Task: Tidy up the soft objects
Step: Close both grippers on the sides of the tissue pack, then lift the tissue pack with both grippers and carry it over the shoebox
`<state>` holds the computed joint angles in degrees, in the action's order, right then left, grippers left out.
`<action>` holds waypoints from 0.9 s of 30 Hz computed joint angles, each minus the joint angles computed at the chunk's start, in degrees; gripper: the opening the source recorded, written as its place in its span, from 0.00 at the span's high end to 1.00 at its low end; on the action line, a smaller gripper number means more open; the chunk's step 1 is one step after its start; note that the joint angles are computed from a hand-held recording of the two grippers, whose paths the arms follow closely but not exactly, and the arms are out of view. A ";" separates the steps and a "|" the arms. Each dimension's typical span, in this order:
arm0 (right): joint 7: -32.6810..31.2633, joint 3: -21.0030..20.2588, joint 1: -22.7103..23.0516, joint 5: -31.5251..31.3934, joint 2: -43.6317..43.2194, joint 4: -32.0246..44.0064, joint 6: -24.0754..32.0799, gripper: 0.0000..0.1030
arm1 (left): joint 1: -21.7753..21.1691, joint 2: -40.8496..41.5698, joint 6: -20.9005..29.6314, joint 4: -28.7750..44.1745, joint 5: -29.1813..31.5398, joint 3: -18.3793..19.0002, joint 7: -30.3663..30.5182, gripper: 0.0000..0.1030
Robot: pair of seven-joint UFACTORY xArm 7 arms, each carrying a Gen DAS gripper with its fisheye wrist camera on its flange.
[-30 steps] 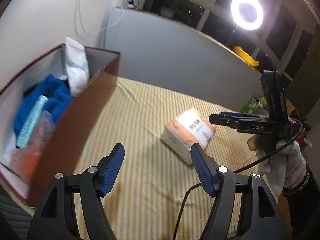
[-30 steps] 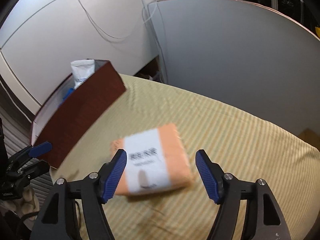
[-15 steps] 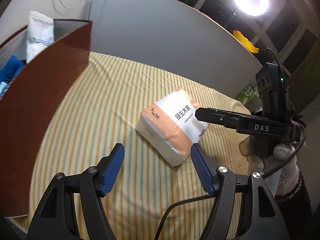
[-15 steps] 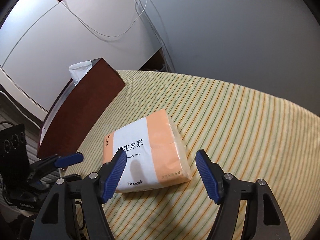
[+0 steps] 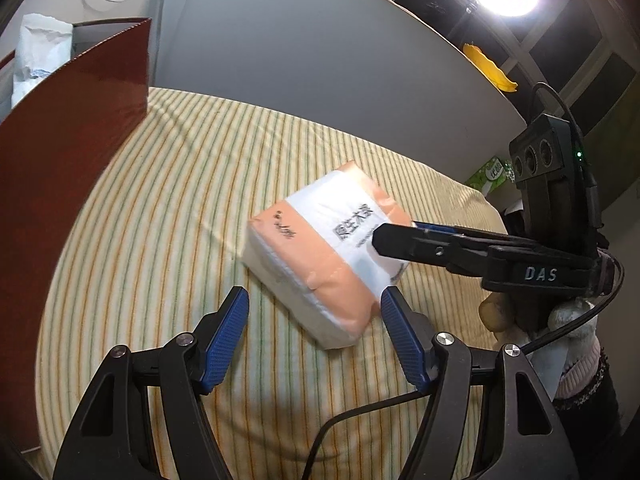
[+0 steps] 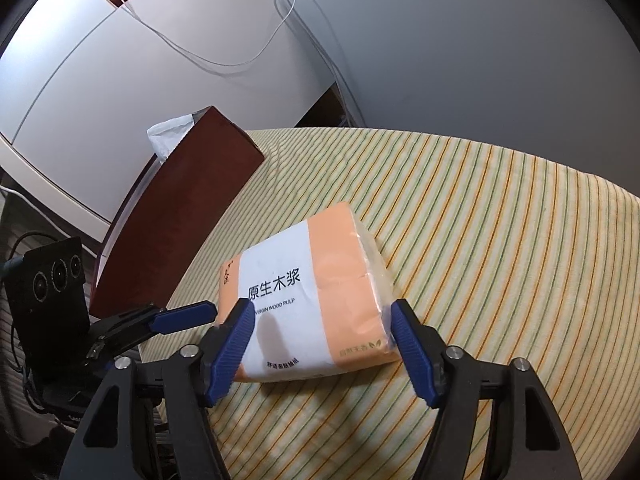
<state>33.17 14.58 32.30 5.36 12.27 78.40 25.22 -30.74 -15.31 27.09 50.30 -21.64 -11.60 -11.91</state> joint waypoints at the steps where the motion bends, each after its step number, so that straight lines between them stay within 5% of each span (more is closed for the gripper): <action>1: -0.20 0.13 -0.11 0.35 -0.11 -0.13 0.06 0.44 | -0.09 0.08 0.10 0.20 -0.03 -0.07 -0.07 0.36; 5: -1.17 0.66 -0.36 2.04 -0.33 -0.64 -0.14 0.51 | -0.83 0.20 -0.04 0.47 -0.47 -0.16 1.17 0.48; 17: 5.12 -0.36 2.13 -4.34 -2.22 -0.70 0.59 0.56 | -0.51 -2.52 -1.53 -0.42 4.01 -1.43 -1.01 0.48; 27: 11.01 -0.58 5.63 -14.01 -1.57 6.38 4.66 0.56 | -0.59 -11.29 -1.35 -3.80 5.92 0.03 -0.99 0.48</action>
<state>44.18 14.01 37.93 -8.64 10.70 84.78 29.88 -31.33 -26.60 25.74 46.50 -15.72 -11.56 -12.89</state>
